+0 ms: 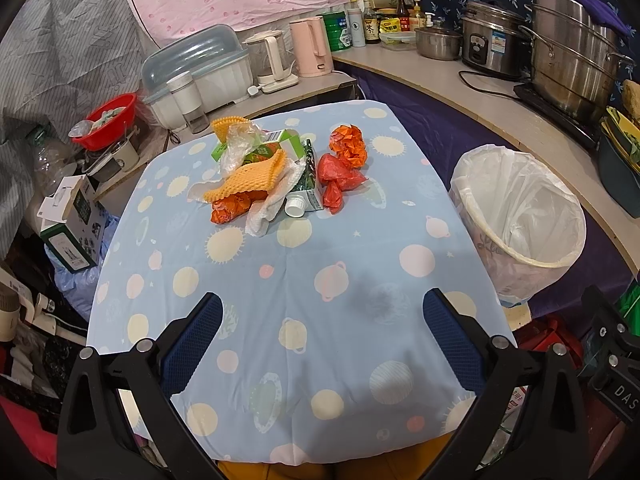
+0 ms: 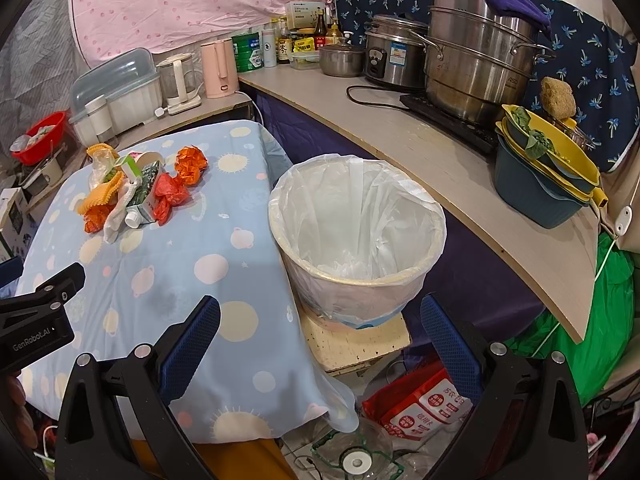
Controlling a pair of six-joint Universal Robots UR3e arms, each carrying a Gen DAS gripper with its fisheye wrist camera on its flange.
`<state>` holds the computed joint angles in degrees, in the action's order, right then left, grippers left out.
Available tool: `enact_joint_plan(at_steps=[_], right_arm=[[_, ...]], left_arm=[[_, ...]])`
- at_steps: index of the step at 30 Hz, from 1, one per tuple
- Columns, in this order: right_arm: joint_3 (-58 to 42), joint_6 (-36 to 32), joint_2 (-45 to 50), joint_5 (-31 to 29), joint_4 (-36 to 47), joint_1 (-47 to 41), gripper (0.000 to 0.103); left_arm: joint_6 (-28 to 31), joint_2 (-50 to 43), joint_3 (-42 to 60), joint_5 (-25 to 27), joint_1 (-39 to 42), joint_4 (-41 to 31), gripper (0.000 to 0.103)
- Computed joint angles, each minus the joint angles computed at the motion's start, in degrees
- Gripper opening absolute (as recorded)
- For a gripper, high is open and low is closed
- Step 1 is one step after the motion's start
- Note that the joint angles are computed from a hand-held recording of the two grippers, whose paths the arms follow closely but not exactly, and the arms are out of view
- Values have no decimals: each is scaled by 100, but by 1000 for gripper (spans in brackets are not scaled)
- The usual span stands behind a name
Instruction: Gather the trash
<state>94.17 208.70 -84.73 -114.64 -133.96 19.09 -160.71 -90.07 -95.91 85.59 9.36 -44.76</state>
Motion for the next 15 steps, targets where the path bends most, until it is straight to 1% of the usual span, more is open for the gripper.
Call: enact_joint_plan(at_steps=[9, 15], right_arm=[[-99, -9, 87, 55, 48, -57, 96], [-455, -78, 415, 126, 125, -89, 96]], left_arm=[[-51, -239, 178, 12, -48, -22, 96], [-20, -458, 349, -63, 27, -69, 96]])
